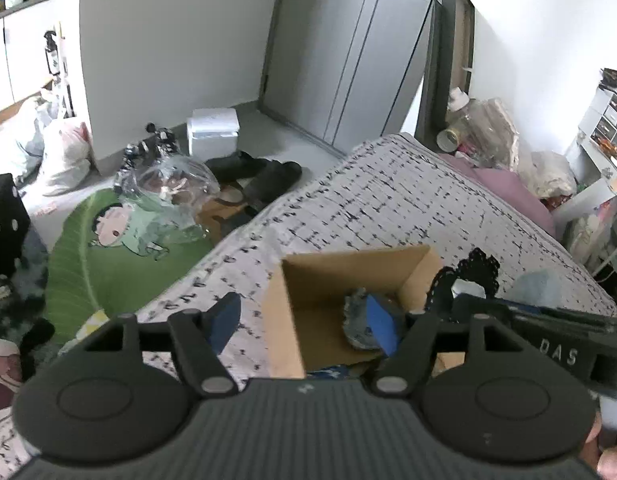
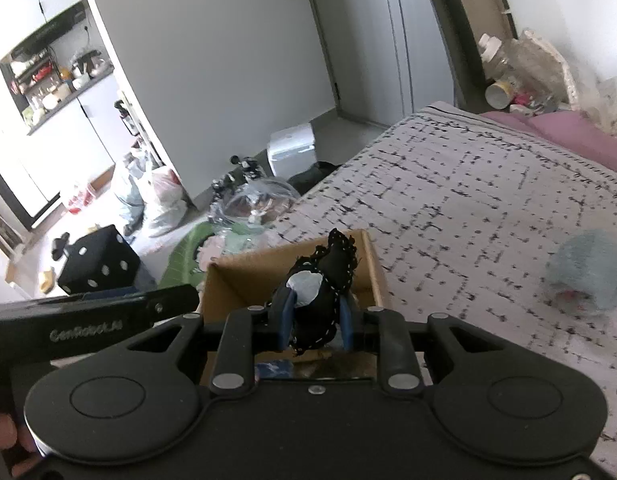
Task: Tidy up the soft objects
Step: 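Release the felt piece and scrunchie into the box from both tools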
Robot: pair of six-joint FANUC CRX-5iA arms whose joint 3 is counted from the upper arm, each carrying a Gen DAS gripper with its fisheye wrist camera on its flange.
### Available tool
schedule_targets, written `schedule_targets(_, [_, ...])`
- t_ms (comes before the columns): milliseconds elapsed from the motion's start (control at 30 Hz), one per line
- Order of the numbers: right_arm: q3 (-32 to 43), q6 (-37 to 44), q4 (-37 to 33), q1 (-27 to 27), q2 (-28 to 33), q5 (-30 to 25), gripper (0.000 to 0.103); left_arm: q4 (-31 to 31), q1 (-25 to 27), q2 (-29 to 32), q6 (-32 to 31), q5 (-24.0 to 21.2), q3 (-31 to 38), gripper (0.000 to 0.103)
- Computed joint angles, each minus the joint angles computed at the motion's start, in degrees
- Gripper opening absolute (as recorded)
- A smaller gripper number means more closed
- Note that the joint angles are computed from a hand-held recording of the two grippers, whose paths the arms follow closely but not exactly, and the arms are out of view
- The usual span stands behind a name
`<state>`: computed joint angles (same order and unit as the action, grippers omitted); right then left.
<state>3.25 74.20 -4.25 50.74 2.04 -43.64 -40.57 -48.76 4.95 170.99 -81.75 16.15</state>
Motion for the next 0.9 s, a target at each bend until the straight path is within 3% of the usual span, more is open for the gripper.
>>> schedule_targets(267, [2.61,2.54,-3.04,0.7,1.89,0.18,0.027,-0.11,-0.02,-1.89,3.29,-2.01,-2.27,0.071])
schedule_targets(367, [4.82,4.9,-6.63,0.06,3.25,-1.18,0.034,0.27,0.33,-2.58,4.67,-2.56,-3.43,0.071])
schedule_targets(467, [5.06,4.01,-5.85,0.25,3.68,-1.79,0.049,0.77,0.6,-2.74,5.05,-2.96,-3.83,0.071])
schedule_targets(633, [4.31,3.59,-4.86,-0.38,2.93,-3.31,0.05,2.05,0.98,-3.27,4.94,-1.74,-4.43,0.071])
schedule_targets(733, [3.14,3.46,-3.0,-0.62,1.75,-3.58,0.056,1.95,0.68,-3.13,4.76,-1.58,-3.84,0.071])
schedule_targets(900, [1.44,4.31,-2.24,-2.0,-0.71,-3.96,0.07,1.02,-0.42,-2.23,5.08,-2.2,-1.85,0.086])
